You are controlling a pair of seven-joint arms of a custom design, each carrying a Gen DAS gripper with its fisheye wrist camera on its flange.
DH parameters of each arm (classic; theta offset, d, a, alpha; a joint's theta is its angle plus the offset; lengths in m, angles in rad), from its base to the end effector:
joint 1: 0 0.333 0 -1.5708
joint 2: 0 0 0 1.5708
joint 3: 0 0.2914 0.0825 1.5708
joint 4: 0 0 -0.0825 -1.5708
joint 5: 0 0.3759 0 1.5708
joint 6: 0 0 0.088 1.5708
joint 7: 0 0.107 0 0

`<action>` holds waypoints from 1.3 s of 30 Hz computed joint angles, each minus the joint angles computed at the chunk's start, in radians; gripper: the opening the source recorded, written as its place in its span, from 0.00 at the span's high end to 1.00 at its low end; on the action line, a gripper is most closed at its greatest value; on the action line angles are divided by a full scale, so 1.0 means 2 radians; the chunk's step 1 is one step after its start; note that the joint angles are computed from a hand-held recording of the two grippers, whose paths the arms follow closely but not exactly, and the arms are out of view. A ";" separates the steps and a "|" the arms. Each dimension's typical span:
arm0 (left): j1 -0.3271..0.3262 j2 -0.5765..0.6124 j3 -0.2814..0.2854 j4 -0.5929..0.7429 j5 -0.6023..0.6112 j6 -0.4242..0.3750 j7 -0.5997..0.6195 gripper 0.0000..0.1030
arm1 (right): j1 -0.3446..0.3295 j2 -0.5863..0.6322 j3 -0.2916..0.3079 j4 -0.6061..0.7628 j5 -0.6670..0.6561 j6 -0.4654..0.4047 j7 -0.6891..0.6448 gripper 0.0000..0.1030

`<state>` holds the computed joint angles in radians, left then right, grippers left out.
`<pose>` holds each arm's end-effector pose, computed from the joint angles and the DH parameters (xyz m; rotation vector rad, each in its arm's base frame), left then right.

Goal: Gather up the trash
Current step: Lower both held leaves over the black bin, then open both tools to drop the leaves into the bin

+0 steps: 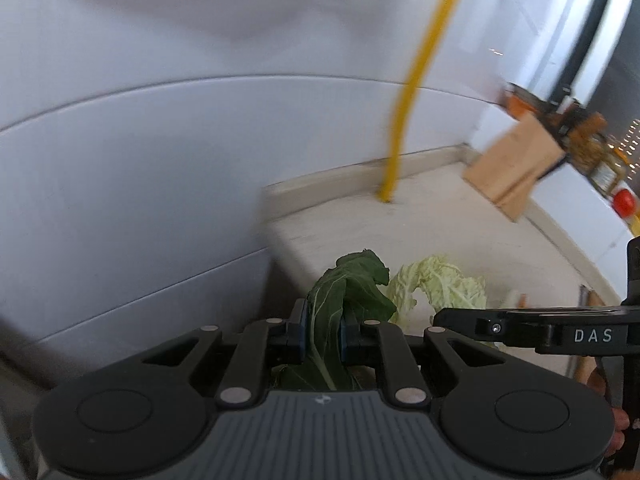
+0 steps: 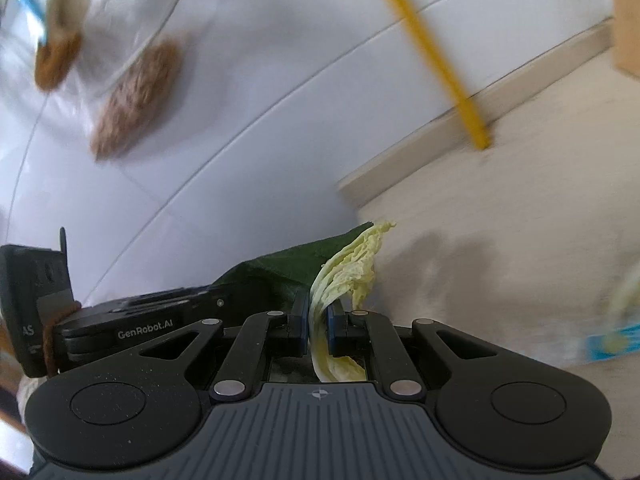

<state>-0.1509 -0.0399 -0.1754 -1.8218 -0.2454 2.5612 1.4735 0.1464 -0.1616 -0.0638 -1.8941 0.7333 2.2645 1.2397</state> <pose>0.5628 -0.1886 0.6143 -1.8216 1.9761 -1.0787 0.5470 0.0603 0.6138 -1.6886 1.5526 0.0260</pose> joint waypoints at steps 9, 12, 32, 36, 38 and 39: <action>0.027 -0.006 0.018 -0.040 0.028 -0.019 -0.019 0.90 | 0.023 0.084 0.038 0.067 -0.040 -0.021 0.035 0.87; 0.032 0.005 0.019 -0.038 0.032 -0.032 -0.017 0.90 | 0.027 0.113 0.049 0.088 -0.062 -0.026 0.055 0.87; 0.046 0.076 0.015 0.001 0.068 -0.072 0.000 0.69 | 0.041 0.193 0.070 0.120 -0.170 -0.027 0.155 0.60; 0.051 0.070 0.013 -0.006 0.034 -0.064 0.022 0.68 | 0.038 0.166 0.070 0.096 -0.167 -0.017 0.159 0.60; 0.051 0.066 0.011 -0.009 0.019 -0.057 0.035 0.68 | 0.038 0.144 0.069 0.076 -0.167 -0.004 0.159 0.58; 0.052 0.063 0.010 -0.010 0.007 -0.055 0.045 0.68 | 0.038 0.133 0.067 0.067 -0.168 0.000 0.161 0.58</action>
